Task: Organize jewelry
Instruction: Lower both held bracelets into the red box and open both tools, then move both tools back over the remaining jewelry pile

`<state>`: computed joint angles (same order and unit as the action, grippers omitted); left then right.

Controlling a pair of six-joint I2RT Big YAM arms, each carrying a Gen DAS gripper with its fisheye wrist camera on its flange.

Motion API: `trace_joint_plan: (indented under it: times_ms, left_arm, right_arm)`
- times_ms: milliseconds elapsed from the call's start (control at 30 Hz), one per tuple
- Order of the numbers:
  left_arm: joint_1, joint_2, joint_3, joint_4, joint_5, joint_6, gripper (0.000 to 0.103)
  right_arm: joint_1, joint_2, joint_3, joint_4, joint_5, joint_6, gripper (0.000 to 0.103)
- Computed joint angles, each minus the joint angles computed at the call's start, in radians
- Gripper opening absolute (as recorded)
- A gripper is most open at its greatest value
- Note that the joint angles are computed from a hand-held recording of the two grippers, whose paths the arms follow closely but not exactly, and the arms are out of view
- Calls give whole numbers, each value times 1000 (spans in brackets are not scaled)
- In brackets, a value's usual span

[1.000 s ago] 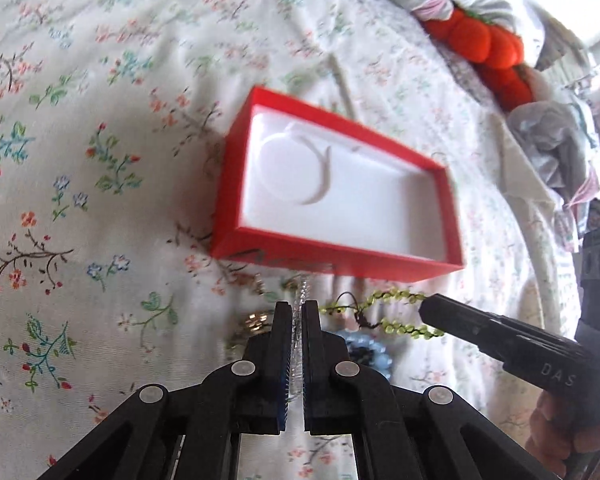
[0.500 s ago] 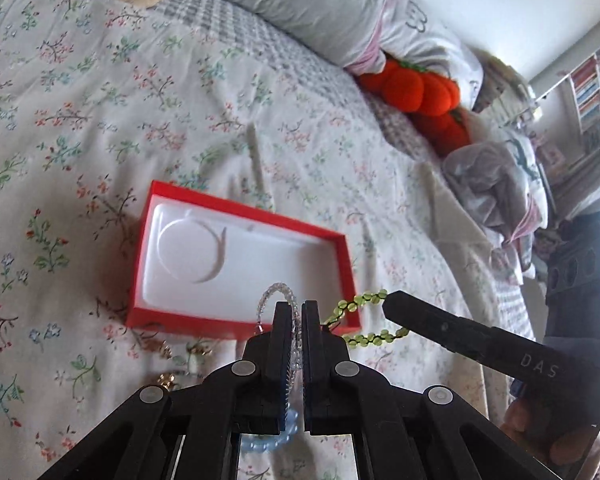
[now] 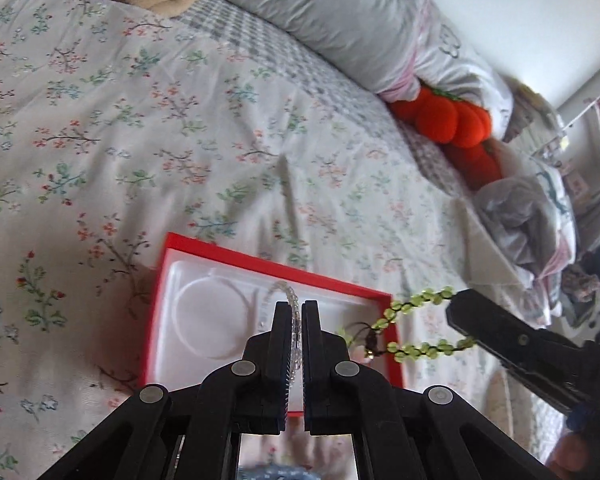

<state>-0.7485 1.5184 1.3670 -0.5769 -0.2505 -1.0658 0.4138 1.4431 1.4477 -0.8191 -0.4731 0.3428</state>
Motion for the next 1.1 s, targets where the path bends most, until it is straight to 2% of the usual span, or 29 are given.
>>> trace_joint_plan:
  times_ms: [67, 133, 233, 600, 667, 733, 800, 867, 933, 967, 1100]
  left_arm:
    - [3, 7, 7, -40, -20, 2, 0]
    - [4, 19, 25, -100, -45, 7, 0]
    - [8, 35, 35, -141, -48, 7, 0]
    - [-6, 81, 102, -212, -67, 50, 0]
    - [-13, 85, 120, -244, -83, 62, 6]
    - [-27, 81, 133, -271, -106, 72, 33]
    - [-42, 74, 141, -298, -134, 87, 47]
    - [-57, 65, 149, -337, -155, 90, 55]
    - [-69, 54, 147, -369, -164, 83, 68]
    - [-75, 48, 144, -385, -171, 73, 70]
    - [-101, 25, 115, -439, -204, 2, 83]
  right_arm:
    - [7, 18, 6, -6, -7, -13, 6]
    - [16, 39, 16, -34, 33, -36, 6]
    - [17, 68, 26, -71, 87, -60, 6]
    - [17, 94, 28, -104, 175, -111, 8]
    - [16, 86, 30, -113, 191, -104, 12]
    - [12, 70, 23, -110, 197, -100, 23]
    - [11, 52, 16, -110, 211, -101, 31]
    - [10, 32, 7, -114, 218, -111, 37]
    - [11, 13, -1, -127, 224, -122, 40]
    - [13, 1, -8, -132, 231, -128, 41]
    - [21, -50, -49, -139, 267, -161, 60]
